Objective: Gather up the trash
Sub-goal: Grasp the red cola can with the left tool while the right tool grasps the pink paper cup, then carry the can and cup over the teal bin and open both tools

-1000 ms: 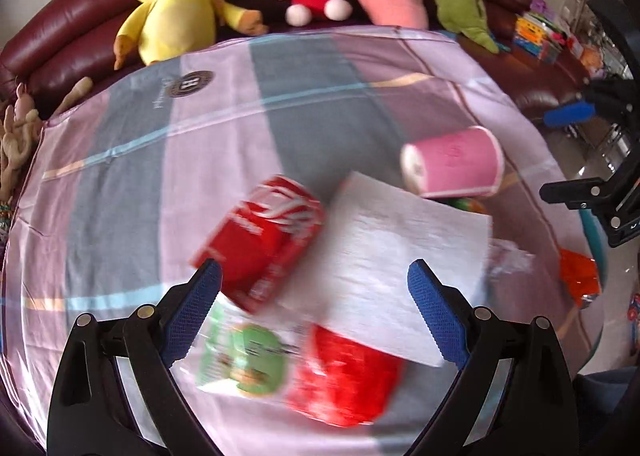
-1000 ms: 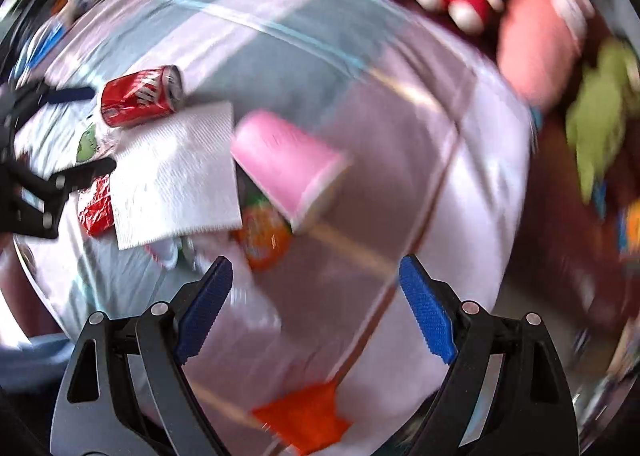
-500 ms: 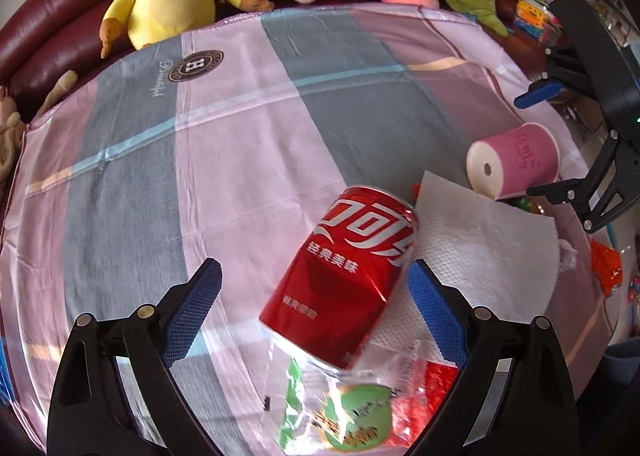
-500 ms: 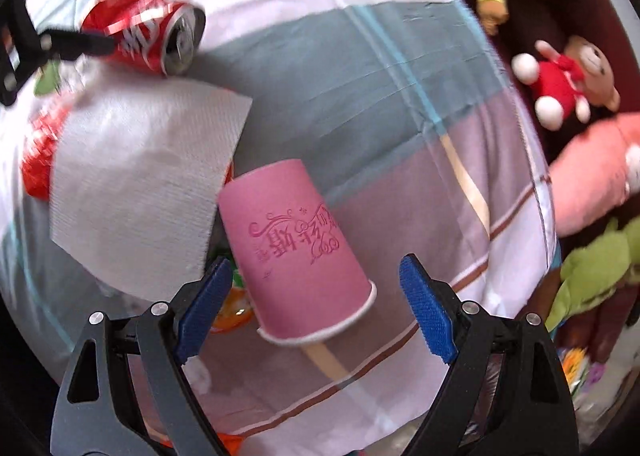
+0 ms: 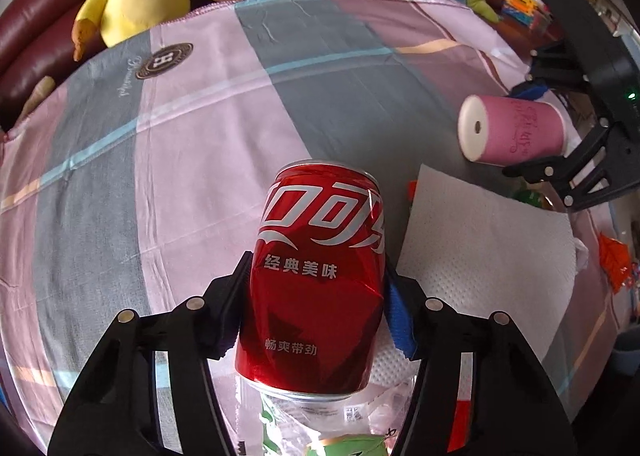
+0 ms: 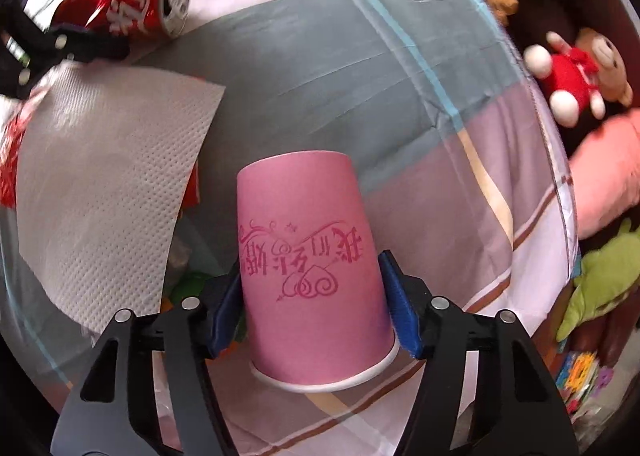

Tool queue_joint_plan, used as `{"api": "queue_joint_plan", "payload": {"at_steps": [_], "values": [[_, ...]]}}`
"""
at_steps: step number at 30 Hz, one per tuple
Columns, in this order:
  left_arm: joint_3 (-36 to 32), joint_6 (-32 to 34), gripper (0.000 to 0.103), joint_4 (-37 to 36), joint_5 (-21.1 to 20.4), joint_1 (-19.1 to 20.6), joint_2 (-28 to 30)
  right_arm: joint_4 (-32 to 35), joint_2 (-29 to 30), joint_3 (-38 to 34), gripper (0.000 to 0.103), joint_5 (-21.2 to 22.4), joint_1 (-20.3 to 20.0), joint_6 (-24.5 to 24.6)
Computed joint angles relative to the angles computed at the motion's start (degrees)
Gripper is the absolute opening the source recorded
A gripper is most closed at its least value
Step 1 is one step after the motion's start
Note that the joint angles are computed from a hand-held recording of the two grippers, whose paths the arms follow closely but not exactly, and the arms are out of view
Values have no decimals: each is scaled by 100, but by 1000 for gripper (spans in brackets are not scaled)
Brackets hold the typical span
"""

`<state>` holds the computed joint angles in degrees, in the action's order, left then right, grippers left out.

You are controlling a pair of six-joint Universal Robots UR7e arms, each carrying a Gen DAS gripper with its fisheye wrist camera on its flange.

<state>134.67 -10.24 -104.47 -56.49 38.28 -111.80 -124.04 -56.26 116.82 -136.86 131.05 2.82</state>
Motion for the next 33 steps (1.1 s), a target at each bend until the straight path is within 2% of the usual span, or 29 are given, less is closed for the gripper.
{"api": "queue_joint_plan", "payload": {"at_steps": [6, 11, 15, 19, 24, 29, 33], "values": [[-25, -545, 60, 275, 170, -293, -180, 69, -259, 104, 58, 73, 154, 554], [-157, -1220, 60, 793, 302, -781, -432, 88, -547, 164, 58, 171, 355, 955], [-184, -1730, 60, 1244, 295, -1352, -618, 237, -833, 230, 58, 251, 601, 1325], [-127, -2224, 60, 1596, 114, -2000, -755, 176, -1200, 450, 58, 388, 797, 1673], [67, -2797, 60, 1627, -353, -2813, -821, 136, -1857, 957, 58, 604, 1130, 2459], [280, -3177, 60, 1308, -782, -3494, -651, 84, -2715, 1572, 58, 797, 1382, 3305], [417, -3411, 60, 786, -1051, -3911, -376, 133, -3562, 2111, 58, 809, 1649, 4195]]}}
